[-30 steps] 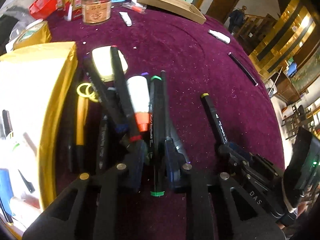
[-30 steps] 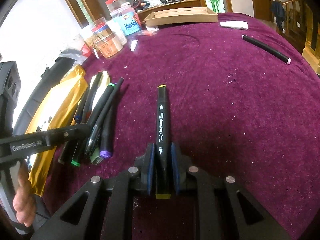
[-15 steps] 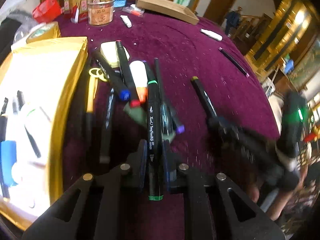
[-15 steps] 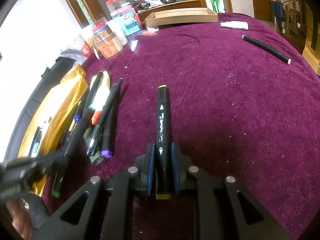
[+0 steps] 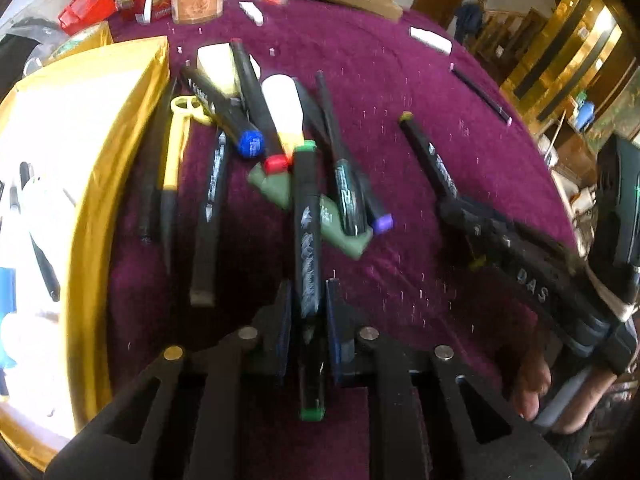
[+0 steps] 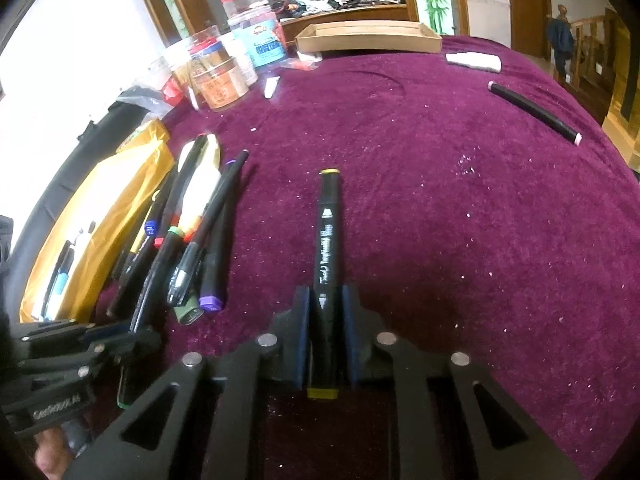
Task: Organize rigid objects
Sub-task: 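Grasp a green-capped black marker with the left tool while the right tool grasps a yellow-capped black marker, then lower the green-capped marker into the tray with the left tool while the right tool places the yellow-capped marker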
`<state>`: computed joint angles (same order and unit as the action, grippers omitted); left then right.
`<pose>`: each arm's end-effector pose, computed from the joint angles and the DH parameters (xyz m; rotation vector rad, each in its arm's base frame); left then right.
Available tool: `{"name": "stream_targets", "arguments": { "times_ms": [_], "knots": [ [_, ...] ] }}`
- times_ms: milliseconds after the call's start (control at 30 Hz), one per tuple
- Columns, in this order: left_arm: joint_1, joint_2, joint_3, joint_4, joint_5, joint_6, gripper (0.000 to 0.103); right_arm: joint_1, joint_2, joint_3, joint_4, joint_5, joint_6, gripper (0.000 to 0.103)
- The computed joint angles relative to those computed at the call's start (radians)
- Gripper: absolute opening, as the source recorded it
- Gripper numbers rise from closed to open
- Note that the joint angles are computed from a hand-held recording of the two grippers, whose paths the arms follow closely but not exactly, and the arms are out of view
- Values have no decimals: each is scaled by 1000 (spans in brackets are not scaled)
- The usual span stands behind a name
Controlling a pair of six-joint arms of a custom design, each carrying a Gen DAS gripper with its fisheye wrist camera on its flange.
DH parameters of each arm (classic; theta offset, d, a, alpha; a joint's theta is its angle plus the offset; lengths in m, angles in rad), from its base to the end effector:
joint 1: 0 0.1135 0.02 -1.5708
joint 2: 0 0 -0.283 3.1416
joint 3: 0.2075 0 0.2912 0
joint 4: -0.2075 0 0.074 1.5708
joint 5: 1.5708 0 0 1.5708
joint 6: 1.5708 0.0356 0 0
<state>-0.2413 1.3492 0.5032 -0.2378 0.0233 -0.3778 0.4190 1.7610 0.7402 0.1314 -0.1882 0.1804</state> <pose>0.2357 -0.0589 0.1192 -0.1747 2.6695 -0.2322 0.3099 0.1453 0.0952 -0.3808 2.4735 0.4873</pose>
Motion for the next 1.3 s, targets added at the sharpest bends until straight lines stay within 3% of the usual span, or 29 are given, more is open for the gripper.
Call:
{"name": "stream_targets", "arguments": {
  "times_ms": [167, 367, 567, 700, 800, 933, 1100, 1300],
  "knots": [
    [-12, -47, -41, 21, -26, -13, 12, -4, -14, -17, 21, -11, 6, 14],
    [78, -301, -101, -83, 75, -25, 12, -24, -70, -90, 119, -55, 32, 14],
    [312, -559, -97, -310, 238, 59, 12, 53, -180, -154, 174, -193, 116, 14],
    [573, -641, -69, -424, 337, 203, 12, 182, -214, -119, 160, -231, 128, 14],
    [793, -625, -45, -461, 408, 325, 12, 270, -152, -34, 127, -253, 135, 14],
    [1010, -537, -30, -423, 433, 445, 12, 378, -30, 108, 67, -254, 122, 14],
    [1157, -375, -33, -321, 428, 508, 12, 465, 132, 301, -26, -227, 113, 14],
    [1179, -218, -24, -217, 402, 543, 12, 514, 281, 482, -127, -158, 89, 14]
  ]
}}
